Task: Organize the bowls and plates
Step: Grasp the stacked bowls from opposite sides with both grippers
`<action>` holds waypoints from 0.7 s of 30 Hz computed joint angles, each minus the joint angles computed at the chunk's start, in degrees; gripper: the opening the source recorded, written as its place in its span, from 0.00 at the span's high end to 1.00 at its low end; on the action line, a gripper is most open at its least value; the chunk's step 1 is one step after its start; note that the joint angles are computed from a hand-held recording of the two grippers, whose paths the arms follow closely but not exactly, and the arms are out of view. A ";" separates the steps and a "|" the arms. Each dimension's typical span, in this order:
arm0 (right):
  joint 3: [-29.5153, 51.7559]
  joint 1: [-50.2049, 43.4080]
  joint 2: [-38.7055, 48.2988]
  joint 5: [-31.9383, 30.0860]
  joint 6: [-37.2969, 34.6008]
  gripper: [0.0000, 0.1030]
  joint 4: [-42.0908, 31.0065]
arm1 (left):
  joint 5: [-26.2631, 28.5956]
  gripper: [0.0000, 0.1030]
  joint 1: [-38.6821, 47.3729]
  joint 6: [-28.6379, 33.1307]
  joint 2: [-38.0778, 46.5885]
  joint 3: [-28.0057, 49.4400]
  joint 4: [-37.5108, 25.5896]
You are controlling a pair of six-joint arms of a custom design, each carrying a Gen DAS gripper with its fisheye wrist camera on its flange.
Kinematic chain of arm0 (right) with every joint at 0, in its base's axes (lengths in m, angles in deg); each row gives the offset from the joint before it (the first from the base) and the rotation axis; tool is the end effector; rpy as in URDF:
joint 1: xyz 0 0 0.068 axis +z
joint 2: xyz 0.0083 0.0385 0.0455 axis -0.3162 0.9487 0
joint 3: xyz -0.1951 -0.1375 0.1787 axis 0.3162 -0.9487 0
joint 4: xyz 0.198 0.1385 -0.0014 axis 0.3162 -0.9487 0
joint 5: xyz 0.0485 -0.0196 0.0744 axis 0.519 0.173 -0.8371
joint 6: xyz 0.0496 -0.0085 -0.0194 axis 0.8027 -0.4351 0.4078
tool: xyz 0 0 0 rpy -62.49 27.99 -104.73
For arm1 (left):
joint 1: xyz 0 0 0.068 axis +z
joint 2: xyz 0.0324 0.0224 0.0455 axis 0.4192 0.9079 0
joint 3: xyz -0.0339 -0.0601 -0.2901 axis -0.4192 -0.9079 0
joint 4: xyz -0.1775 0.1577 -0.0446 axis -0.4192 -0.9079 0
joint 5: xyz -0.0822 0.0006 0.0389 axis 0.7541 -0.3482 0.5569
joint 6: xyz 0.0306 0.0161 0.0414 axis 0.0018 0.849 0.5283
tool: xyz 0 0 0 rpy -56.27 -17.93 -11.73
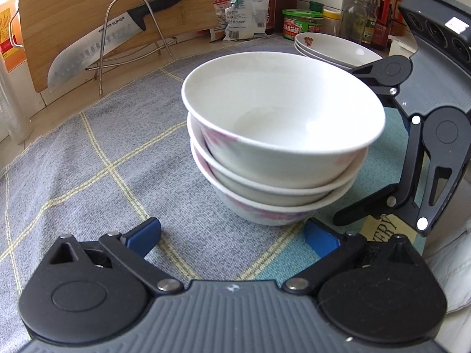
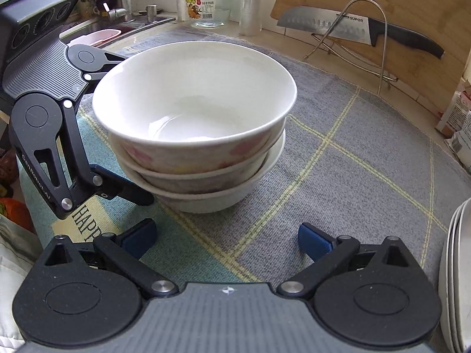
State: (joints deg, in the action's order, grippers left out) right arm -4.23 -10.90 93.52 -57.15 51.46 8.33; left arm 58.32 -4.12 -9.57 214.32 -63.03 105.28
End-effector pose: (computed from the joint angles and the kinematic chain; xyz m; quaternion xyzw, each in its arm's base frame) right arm 0.2367 0.0408 0.0112 -0.3507 0.8820 0.0661 0.3077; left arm 0.2394 -0.1378 0.0374 0.3346 0.8703 -0.1208 0.3406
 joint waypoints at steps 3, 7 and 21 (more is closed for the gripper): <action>1.05 -1.46 -0.32 -2.19 -3.30 0.00 -2.06 | 0.83 0.00 0.48 1.42 -0.49 1.25 -2.43; 2.09 -2.70 -1.97 -3.82 -8.58 0.00 -5.74 | 1.87 0.01 0.76 7.53 0.32 -0.07 1.80; 8.91 -2.35 -7.36 -8.54 -19.67 0.14 -21.65 | 15.25 0.16 6.05 22.71 -1.97 7.95 -14.66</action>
State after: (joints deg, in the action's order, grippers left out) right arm 4.68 -13.25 86.15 -65.69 31.79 -13.32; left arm 73.57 1.93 13.14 212.35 -55.08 90.62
